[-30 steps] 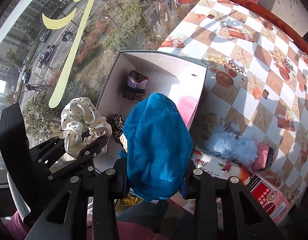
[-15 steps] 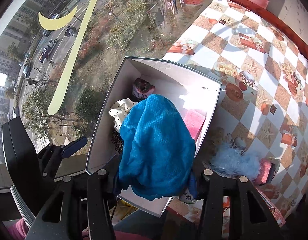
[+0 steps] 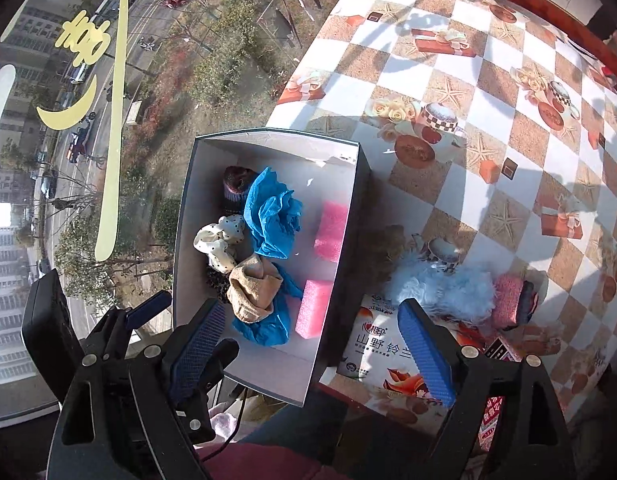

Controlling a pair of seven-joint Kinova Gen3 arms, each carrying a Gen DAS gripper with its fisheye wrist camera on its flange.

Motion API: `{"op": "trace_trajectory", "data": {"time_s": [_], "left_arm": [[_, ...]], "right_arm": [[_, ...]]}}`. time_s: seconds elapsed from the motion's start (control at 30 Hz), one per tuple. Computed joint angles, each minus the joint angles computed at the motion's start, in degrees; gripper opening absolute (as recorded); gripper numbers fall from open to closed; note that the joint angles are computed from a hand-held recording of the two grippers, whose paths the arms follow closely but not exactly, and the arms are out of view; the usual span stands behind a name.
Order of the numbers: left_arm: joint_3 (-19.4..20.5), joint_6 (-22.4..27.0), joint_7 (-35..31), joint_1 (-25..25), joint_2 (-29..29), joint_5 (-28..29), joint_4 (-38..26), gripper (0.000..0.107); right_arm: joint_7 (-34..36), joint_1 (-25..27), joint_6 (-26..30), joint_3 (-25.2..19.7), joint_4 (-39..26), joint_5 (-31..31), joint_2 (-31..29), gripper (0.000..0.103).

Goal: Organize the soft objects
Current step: 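Move both open tools from the box toward the fluffy plush and pink hat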

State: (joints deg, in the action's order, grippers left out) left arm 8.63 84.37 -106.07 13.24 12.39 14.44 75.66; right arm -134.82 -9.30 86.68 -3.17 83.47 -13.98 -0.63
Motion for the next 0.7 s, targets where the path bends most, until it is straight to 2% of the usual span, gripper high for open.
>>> {"op": "trace_trajectory", "data": {"time_s": [0.03,0.07,0.2,0.27,0.47,0.7], "left_arm": [[0.5,0.1,-0.1,0.7,0.3,-0.1,-0.9,0.103],[1.1,0.3,0.0,1.6,0.7,-0.3,-1.9,0.103],[3.1,1.1,0.5,6.2,2.6,-1.7,-5.6,0.103],[4.0,2.0,1.3,9.7,4.4,-4.0,-7.9,0.103],[4.6,3.0,3.8,20.9,9.4,-12.0,-12.3,0.103],[4.1,3.8,6.3,25.1,10.8,-14.3,-13.5,0.103]], "right_arm": [[0.3,0.9,2.3,0.9,0.0,0.8,-0.8,0.092],[1.0,2.0,4.1,1.9,0.5,1.6,-1.9,0.103],[4.1,7.0,11.6,5.6,2.9,4.8,-4.5,0.103],[7.6,10.2,14.0,8.2,5.8,4.1,-4.6,0.103],[13.9,16.8,11.8,11.2,16.1,3.5,-4.7,0.103],[18.2,19.8,8.1,11.5,21.9,0.1,-5.1,0.103]]}}
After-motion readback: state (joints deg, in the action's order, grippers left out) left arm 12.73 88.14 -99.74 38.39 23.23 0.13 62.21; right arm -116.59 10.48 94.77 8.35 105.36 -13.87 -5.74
